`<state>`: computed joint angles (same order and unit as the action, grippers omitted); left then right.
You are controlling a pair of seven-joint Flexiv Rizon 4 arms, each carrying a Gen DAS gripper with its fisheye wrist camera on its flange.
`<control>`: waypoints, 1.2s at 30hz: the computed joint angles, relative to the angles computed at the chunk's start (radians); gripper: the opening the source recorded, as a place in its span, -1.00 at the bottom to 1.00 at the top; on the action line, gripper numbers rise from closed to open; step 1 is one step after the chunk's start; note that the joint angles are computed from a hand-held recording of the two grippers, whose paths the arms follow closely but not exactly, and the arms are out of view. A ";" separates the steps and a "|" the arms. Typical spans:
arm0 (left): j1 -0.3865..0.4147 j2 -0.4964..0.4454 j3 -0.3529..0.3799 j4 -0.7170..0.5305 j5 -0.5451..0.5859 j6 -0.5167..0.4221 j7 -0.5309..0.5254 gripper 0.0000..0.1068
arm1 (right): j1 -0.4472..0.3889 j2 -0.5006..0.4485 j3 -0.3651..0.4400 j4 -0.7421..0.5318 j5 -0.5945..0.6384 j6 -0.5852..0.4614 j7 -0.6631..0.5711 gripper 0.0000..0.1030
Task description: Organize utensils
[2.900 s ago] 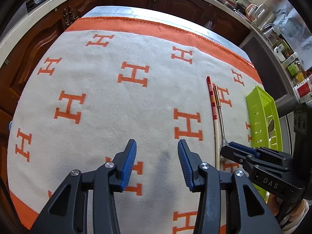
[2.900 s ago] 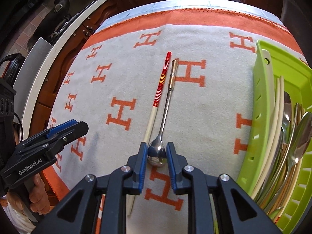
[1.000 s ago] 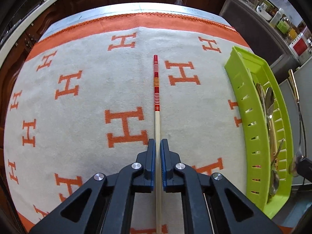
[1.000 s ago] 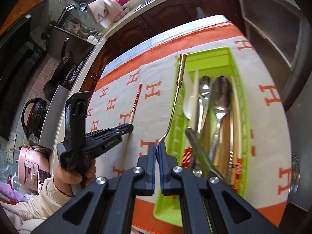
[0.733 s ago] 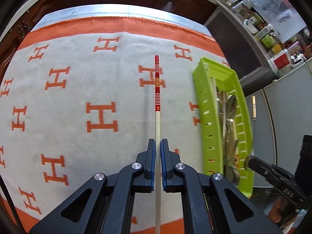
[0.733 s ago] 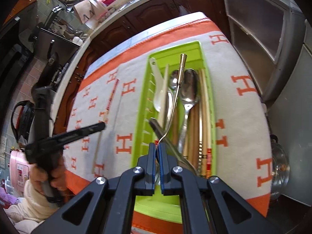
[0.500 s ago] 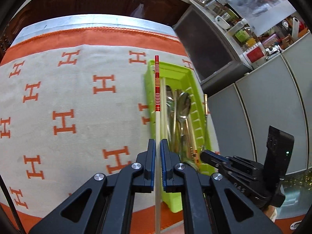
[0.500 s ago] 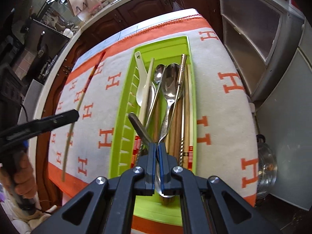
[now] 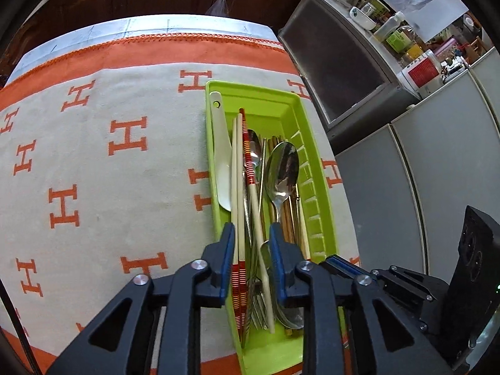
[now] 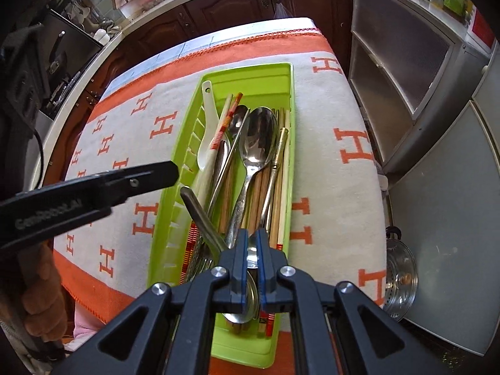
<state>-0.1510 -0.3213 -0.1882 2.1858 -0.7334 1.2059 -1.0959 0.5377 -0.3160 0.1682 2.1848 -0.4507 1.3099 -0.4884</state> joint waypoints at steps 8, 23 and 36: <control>-0.003 0.048 0.018 0.052 0.029 0.048 0.042 0.01 | -0.001 -0.006 0.010 0.010 0.032 0.047 -0.003 -0.89; 0.006 0.189 0.113 0.210 0.183 0.192 0.016 0.42 | 0.041 -0.007 -0.004 -0.007 0.017 0.060 0.015 -0.89; 0.060 0.341 0.225 0.219 0.632 0.130 -0.308 0.68 | 0.103 0.069 -0.042 0.016 -0.184 0.022 0.208 -0.87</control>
<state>-0.0910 0.0194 0.0367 2.4052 -0.1012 1.3362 -1.4040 0.6406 -0.2470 0.1262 2.2008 -0.6346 1.3317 -0.2805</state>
